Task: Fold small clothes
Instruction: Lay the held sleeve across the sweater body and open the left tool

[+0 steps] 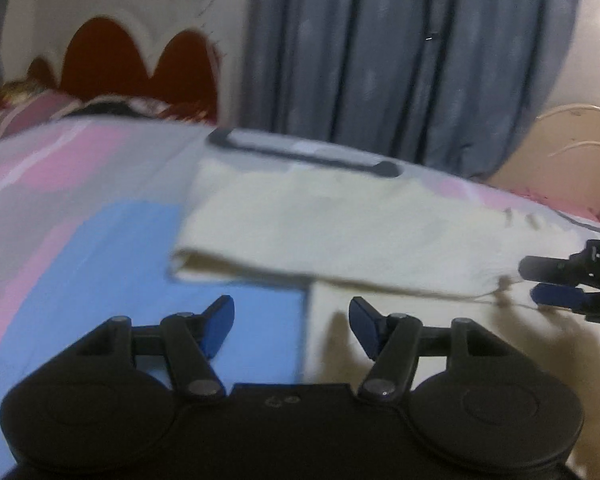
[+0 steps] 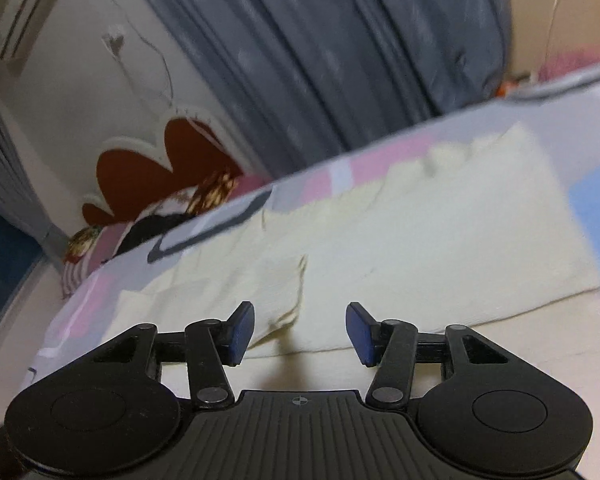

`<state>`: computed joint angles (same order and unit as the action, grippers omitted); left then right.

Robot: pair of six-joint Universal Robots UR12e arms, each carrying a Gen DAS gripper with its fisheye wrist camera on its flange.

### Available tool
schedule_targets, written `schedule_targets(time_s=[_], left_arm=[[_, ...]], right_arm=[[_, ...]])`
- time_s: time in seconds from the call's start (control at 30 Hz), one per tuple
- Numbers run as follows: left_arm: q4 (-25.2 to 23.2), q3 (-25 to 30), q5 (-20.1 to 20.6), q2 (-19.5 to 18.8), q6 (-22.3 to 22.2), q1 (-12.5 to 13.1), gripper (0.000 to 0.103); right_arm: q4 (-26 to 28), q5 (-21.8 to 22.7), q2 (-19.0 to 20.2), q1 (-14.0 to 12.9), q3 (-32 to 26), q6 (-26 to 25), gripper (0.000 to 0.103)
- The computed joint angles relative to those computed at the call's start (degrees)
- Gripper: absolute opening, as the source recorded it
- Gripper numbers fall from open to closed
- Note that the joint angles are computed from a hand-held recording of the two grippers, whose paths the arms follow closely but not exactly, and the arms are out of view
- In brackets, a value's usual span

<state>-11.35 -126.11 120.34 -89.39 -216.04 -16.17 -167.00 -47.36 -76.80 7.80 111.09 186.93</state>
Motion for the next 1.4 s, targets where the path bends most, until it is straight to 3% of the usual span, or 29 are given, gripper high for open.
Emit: schedule_targets(time_s=[0.07, 0.13, 0.17, 0.2, 0.27, 0.3, 0.37, 0.43, 0.63, 0.8, 1.0, 1.1, 1.13, 1.4], left_arm=[[0.1, -0.71, -2.89, 0.52, 0.06, 1.13, 0.064], [2.38, -0.84, -3.6, 0.0, 1.39, 1.62, 0.07], [3.37, -1.06, -4.27, -0.21, 1.47, 1.82, 0.076], [3.8, -0.83, -5.12, -0.55, 1.46, 2.35, 0.074], [3.56, -0.66, -4.43, -0.96, 1.78, 2.43, 0.068], [2.85, -0.42, -3.57, -1.11, 2.1, 2.43, 0.057], [3.48, -0.37, -3.32, -1.45, 1.6, 2.66, 0.051], [3.81, -0.71, -3.72, -1.23, 1.08, 2.56, 0.047], [2.52, -0.08, -2.98, -1.42, 4.78, 0.91, 0.036], [2.11, -0.43, -2.74, -1.03, 3.06, 1.19, 0.032], [2.07, -0.15, -3.38, -1.27, 5.26, 1.55, 0.029], [1.71, 0.09, -2.89, -1.48, 5.56, 1.28, 0.028], [1.6, 0.12, -3.02, -1.45, 5.59, 1.3, 0.027], [0.69, 0.42, -2.57, -1.51, 6.14, 1.02, 0.027]], right_arm=[[1.32, -2.07, 0.76, 1.55, -1.16, -2.25, 0.05], [2.45, -5.23, 1.01, 2.9, -2.18, -5.87, 0.022], [2.67, -6.38, 1.14, 3.41, -2.5, -6.85, 0.013], [2.52, -6.45, 1.26, 3.62, -2.68, -7.51, 0.004], [-0.24, -8.14, 0.86, 3.95, -2.55, -9.04, 0.003], [-4.1, -8.1, 0.43, 3.65, -1.78, -8.14, 0.003], [-14.67, -6.78, -0.78, 2.16, -0.3, -5.63, 0.003], [-18.29, -10.31, -1.81, 1.64, 0.3, -8.46, 0.003], [-11.54, -13.09, -1.62, -0.59, 0.39, -9.96, 0.003], [-13.9, -12.31, -1.97, -1.5, 0.78, -7.81, 0.003], [-18.41, -11.21, -3.53, -3.87, 1.69, -8.1, 0.003], [-11.53, -15.15, -3.36, -3.85, 1.29, -11.13, 0.003], [-10.06, -14.45, -3.22, -4.26, 1.36, -10.67, 0.003], [-10.42, -13.24, -3.83, -5.35, 3.2, -11.59, 0.003]])
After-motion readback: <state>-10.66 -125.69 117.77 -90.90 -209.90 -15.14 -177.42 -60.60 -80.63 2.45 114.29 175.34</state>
